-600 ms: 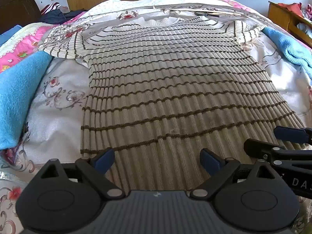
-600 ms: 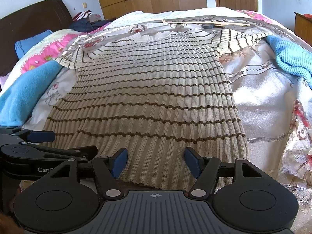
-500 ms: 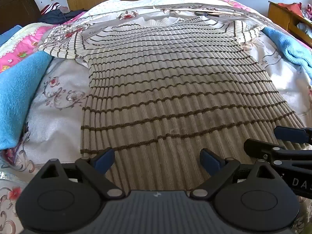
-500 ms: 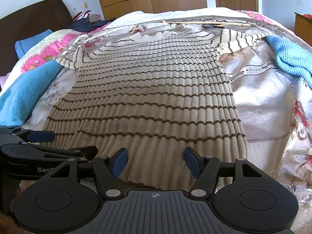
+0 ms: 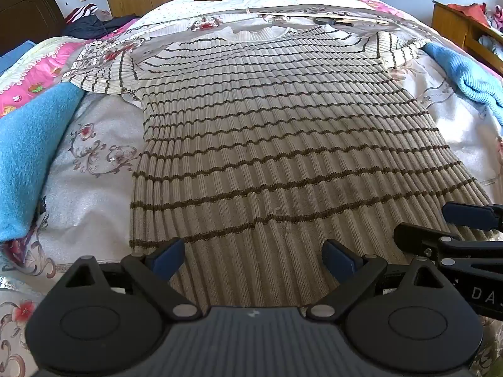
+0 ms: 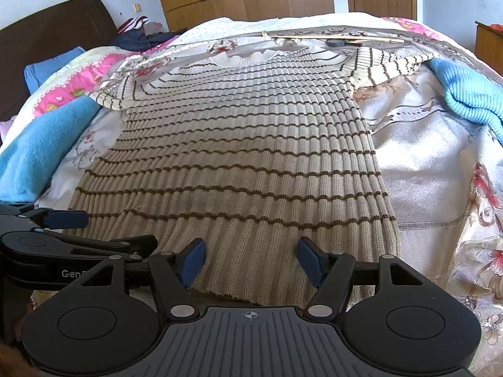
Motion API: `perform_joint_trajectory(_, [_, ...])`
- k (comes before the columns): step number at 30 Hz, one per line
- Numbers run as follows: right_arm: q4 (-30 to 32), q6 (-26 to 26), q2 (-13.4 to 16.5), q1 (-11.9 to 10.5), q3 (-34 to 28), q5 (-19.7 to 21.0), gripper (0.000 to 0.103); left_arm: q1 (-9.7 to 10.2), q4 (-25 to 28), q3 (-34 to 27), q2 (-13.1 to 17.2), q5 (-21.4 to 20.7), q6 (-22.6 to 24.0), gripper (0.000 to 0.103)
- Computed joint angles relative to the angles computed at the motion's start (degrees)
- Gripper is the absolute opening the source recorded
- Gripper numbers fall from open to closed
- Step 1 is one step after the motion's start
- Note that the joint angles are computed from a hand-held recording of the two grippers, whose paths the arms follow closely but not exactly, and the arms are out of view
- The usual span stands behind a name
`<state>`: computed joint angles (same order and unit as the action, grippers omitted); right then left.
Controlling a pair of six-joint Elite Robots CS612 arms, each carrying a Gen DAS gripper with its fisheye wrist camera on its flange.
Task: Fold small clothes
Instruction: 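Move both grippers toward the sweater's side edges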
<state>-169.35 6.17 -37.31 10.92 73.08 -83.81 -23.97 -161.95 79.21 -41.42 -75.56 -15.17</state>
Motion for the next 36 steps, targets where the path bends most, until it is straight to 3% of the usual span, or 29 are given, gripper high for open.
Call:
perform_joint_trajectory(28, [-0.9, -0.2, 0.2, 0.1, -0.2, -0.7, 0.065, 0.14, 0.0, 0.3, -0.1, -0.2, -0.2, 0.103])
perform_joint_trajectory(36, [-2.3, 1.9, -0.1, -0.3, 0.2, -2.3, 0.065, 0.38, 0.7, 0.1, -0.2, -0.3, -1.9, 0.103])
